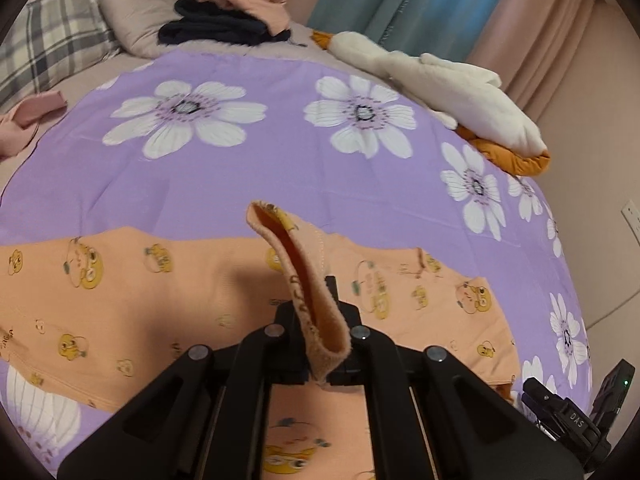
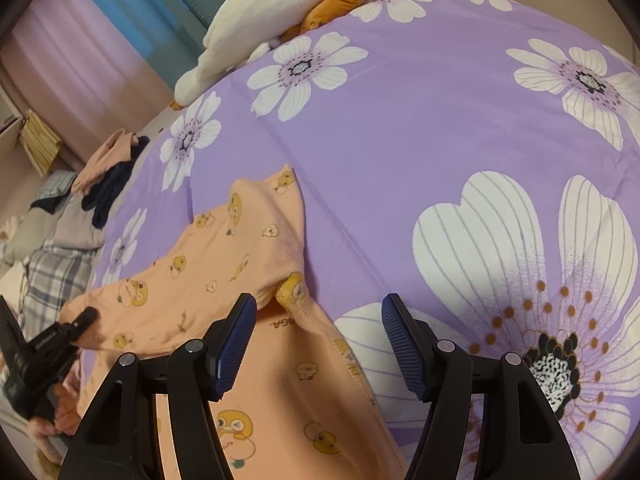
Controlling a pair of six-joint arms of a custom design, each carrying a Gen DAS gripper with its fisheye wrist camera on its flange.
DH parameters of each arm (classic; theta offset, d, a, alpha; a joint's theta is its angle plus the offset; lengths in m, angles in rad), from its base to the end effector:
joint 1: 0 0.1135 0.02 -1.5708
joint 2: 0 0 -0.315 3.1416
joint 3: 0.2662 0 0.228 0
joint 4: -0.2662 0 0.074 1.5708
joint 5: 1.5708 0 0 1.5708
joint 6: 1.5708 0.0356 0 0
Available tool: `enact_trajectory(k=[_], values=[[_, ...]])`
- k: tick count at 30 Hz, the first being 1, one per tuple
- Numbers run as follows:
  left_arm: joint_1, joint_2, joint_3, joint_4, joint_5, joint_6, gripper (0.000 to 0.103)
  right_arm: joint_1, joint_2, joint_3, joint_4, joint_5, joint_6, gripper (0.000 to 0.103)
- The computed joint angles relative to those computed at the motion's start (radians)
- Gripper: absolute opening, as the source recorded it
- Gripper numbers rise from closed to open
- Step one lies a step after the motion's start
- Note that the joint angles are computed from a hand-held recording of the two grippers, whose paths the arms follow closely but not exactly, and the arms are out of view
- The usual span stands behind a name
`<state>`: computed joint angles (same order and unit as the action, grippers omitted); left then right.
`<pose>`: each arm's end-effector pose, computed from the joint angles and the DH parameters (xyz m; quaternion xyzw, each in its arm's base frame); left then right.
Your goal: Fold small clothes
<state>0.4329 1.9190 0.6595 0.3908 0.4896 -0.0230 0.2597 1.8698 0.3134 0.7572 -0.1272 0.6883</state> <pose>0.2975 0.1191 0.1381 -0.1247 0.9063 -0.1549 0.3730 0.2425 0.0691 0.1171 0.1733 0.9086 0.2238 0.3073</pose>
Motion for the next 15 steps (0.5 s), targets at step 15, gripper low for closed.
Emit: enact_trajectory(k=[15], values=[[0.101,0.188,0.138,-0.191,0.038,0.129,0.006,0.072,0.033,0.085,-0.073,0.021,-0.012,0.061]])
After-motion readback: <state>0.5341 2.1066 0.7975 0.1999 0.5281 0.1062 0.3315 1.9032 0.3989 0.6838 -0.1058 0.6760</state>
